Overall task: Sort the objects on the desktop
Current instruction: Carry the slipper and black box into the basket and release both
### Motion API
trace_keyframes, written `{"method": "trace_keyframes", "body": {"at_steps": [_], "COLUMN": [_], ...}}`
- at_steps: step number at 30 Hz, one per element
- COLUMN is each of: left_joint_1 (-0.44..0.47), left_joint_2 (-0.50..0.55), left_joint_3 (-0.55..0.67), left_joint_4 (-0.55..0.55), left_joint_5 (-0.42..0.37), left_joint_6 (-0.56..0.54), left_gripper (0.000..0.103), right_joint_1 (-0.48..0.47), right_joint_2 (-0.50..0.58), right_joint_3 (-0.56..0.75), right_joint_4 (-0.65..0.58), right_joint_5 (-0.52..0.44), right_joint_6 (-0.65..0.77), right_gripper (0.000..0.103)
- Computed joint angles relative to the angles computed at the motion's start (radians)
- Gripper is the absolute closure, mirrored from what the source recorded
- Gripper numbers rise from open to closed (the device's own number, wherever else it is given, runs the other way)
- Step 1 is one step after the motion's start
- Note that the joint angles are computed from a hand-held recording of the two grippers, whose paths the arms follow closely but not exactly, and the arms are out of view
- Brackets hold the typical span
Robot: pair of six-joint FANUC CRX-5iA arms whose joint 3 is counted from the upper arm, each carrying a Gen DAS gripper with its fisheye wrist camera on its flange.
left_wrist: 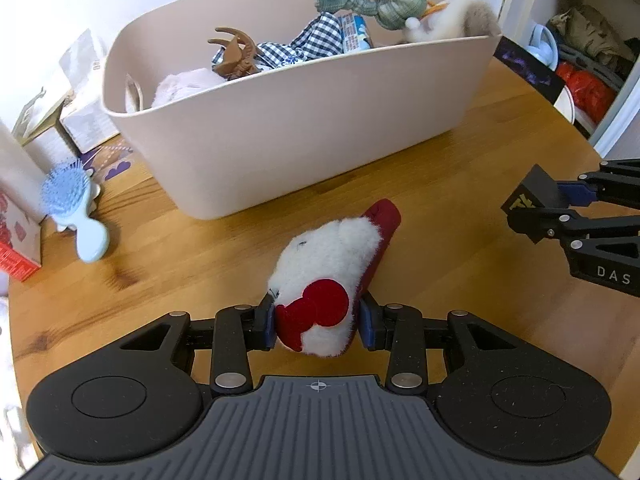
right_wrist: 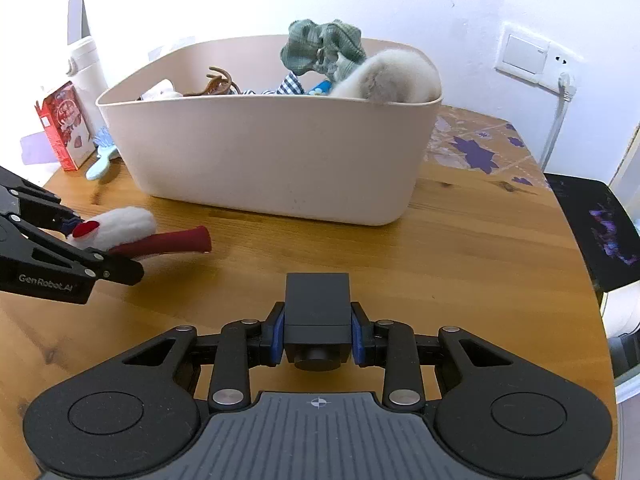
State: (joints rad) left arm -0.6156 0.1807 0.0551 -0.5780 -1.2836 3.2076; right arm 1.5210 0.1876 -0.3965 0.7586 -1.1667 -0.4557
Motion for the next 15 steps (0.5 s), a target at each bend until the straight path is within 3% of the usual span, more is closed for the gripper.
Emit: {"method": "trace_keyframes", "body": {"at_steps": [9, 15], "left_joint_1": [-0.074, -0.128], "left_joint_2": [-0.018, -0.028], "left_joint_3": [-0.007, 0.046], "left_joint_4": [-0.050, -0.100], "left_joint_5": [-0.056, -0.148], "left_joint_6": [0.060, 0.076], "left_gripper": [0.065, 0.065], "right_joint_1": [0.059, 0.091], "right_joint_2": [-0.029, -0.049], "right_joint_3": [0.016, 0.032], "right_joint_4": [0.019, 0.045], "right_joint_5": [-0.083, -0.140], "right_joint_6": [-0.013, -0.029], "right_gripper": [0.074, 0.074]}}
